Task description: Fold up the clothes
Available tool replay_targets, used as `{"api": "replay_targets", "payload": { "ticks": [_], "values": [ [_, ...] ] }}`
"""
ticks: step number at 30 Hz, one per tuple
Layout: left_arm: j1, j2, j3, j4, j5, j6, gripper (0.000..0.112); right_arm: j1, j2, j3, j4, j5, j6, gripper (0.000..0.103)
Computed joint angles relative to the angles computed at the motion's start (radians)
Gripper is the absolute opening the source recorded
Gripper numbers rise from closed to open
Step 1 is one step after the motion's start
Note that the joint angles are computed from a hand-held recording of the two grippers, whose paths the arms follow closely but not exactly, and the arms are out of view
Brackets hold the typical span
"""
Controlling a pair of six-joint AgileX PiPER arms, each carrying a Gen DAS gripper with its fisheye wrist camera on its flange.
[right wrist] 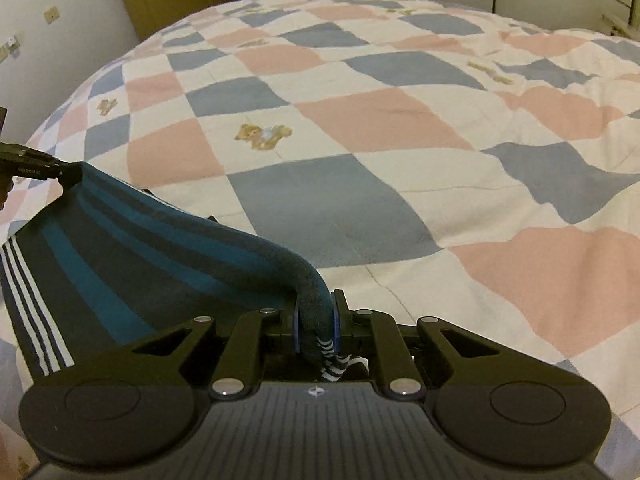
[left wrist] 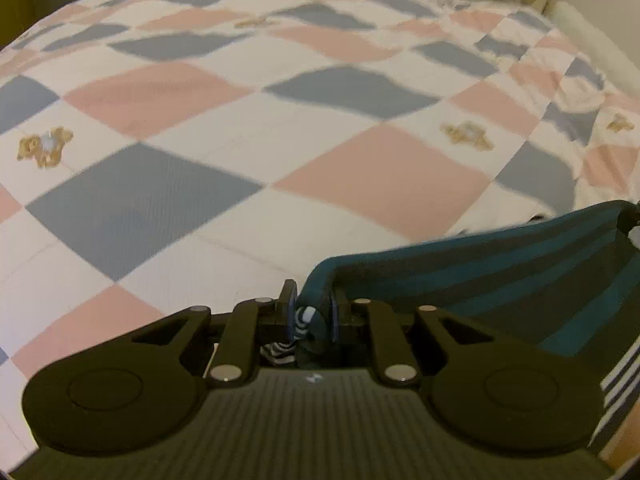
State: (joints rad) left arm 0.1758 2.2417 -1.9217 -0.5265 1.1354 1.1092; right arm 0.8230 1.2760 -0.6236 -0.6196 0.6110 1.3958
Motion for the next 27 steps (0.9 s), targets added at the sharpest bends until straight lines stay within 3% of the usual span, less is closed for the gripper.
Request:
{"api": "replay_targets", "payload": {
  "ticks": [5, 9, 11, 12, 13, 15, 16, 18, 20, 22, 23, 24, 25, 27],
  "values": [
    [-0.011, -0.002, -0.002, -0.010, -0.028, -0.014, 0.015, 0.005, 0.095, 0.012, -0.060, -0.022, 0.146, 0.014],
    [-0.014, -0.017, 0.020, -0.003, -0.054, -0.010, 0.016, 0.101, 0.087, -0.014, -0.209, 0.089, 0.332, 0.014],
    [-0.033, -0.020, 0.051, 0.052, -0.094, -0.024, 0.023, 0.074, 0.103, -0.014, -0.161, 0.059, 0.299, 0.014],
    [-0.039, -0.039, 0.080, 0.067, -0.132, -0.036, 0.027, 0.054, 0.127, -0.029, -0.096, 0.056, 0.225, 0.018],
    [-0.045, -0.057, 0.107, 0.082, -0.169, -0.049, 0.039, 0.046, 0.156, -0.040, -0.059, 0.054, 0.191, 0.029],
    [-0.036, -0.089, 0.133, 0.083, -0.223, -0.091, 0.053, 0.065, 0.158, -0.070, -0.045, 0.144, 0.242, 0.049],
    [-0.022, -0.102, 0.132, 0.069, -0.238, -0.117, 0.056, 0.087, 0.149, -0.081, -0.061, 0.201, 0.296, 0.050],
    [0.034, -0.111, 0.089, -0.018, -0.170, -0.139, 0.053, 0.152, 0.096, -0.091, -0.102, 0.315, 0.411, 0.050],
    [0.097, -0.109, 0.038, -0.133, -0.010, -0.100, 0.039, 0.242, 0.057, -0.105, -0.163, 0.409, 0.532, 0.050],
    [0.103, -0.134, 0.078, -0.158, 0.054, 0.005, 0.025, 0.320, 0.046, -0.124, -0.219, 0.470, 0.618, 0.048],
    [0.092, -0.139, 0.108, -0.152, 0.062, 0.062, 0.020, 0.341, 0.041, -0.119, -0.253, 0.452, 0.646, 0.043],
    [0.079, -0.143, 0.137, -0.142, 0.064, 0.113, 0.017, 0.340, 0.050, -0.119, -0.274, 0.395, 0.634, 0.031],
    [0.057, -0.139, 0.168, -0.117, 0.027, 0.134, 0.016, 0.299, 0.075, -0.120, -0.263, 0.317, 0.581, 0.018],
    [0.021, -0.104, 0.205, -0.060, -0.090, 0.104, 0.016, 0.222, 0.150, -0.135, -0.215, 0.202, 0.455, 0.012]
  ]
}}
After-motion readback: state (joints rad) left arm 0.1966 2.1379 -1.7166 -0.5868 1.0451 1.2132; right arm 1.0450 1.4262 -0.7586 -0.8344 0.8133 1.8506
